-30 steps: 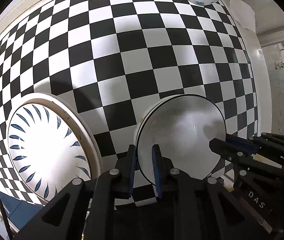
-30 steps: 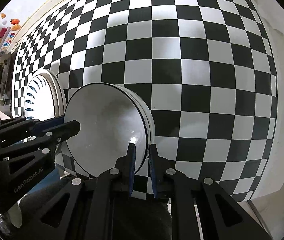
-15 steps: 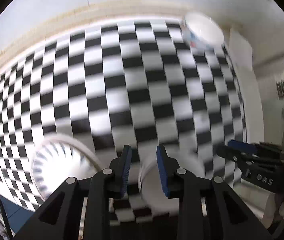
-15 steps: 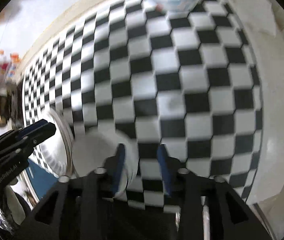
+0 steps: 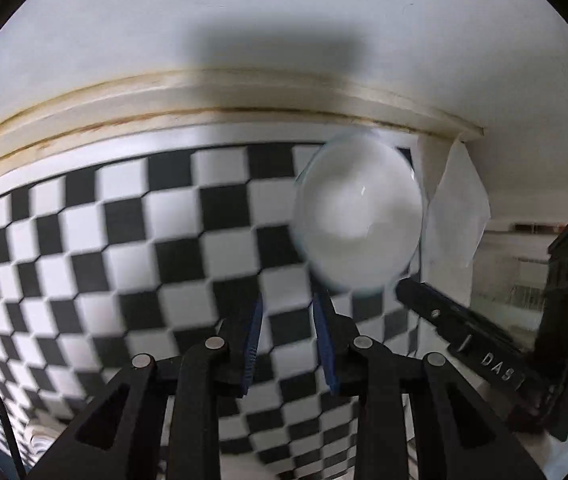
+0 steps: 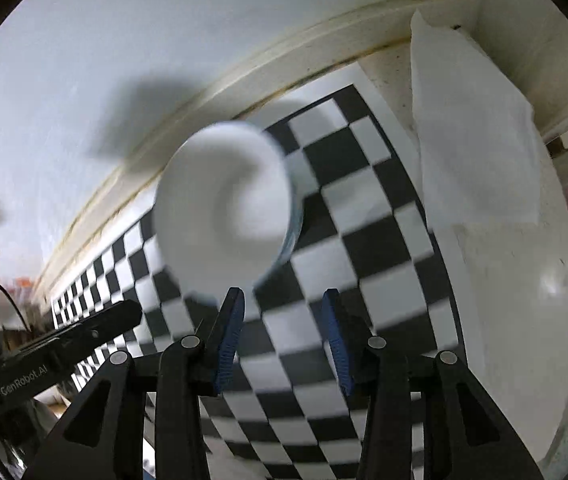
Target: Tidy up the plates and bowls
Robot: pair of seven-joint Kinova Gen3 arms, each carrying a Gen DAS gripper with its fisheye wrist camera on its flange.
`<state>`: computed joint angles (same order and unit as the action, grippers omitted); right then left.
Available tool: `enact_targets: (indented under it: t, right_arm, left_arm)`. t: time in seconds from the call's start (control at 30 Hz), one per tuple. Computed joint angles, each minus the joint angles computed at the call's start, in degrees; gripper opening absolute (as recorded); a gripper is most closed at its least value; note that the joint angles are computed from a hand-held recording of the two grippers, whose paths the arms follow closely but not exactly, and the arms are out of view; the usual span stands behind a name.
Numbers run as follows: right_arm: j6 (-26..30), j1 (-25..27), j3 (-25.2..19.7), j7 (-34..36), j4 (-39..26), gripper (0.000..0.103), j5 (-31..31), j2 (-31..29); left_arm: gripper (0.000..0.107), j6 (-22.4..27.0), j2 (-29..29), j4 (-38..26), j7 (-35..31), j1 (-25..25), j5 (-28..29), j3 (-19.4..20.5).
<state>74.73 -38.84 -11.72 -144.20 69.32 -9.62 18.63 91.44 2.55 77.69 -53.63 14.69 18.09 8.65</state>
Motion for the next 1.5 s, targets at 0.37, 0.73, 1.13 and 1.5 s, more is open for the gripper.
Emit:
enact_targets:
  t: [0.37, 0.73, 1.13, 1.5]
  right_arm:
    - [-0.07, 3.12, 0.96, 5.96, -3.02, 0.015, -2.73, 7.52]
    - [3.94, -2.26, 0.86, 4.63, -6.96, 0.014, 0.97, 5.82]
    - [7.81, -13.49, -2.54, -4.15, -8.89, 0.014, 5.83, -2.34]
    - [9.11, -26.45, -8.01, -16.98, -7.34, 0.014, 9.4, -5.86]
  left_arm:
    - [0.015, -4.5, 7.64, 0.01, -2.74, 1.73, -2.5, 0.37]
    - [0.014, -1.52, 0.58, 0.0, 0.26, 3.16, -4.01, 0.8]
    - [0.014, 10.57, -13.69, -3.23, 6.89, 4.66, -6.2, 4.77]
    - [0.014, 18.82, -27.12, 1.05, 11.67, 1.2, 1.21, 7.94]
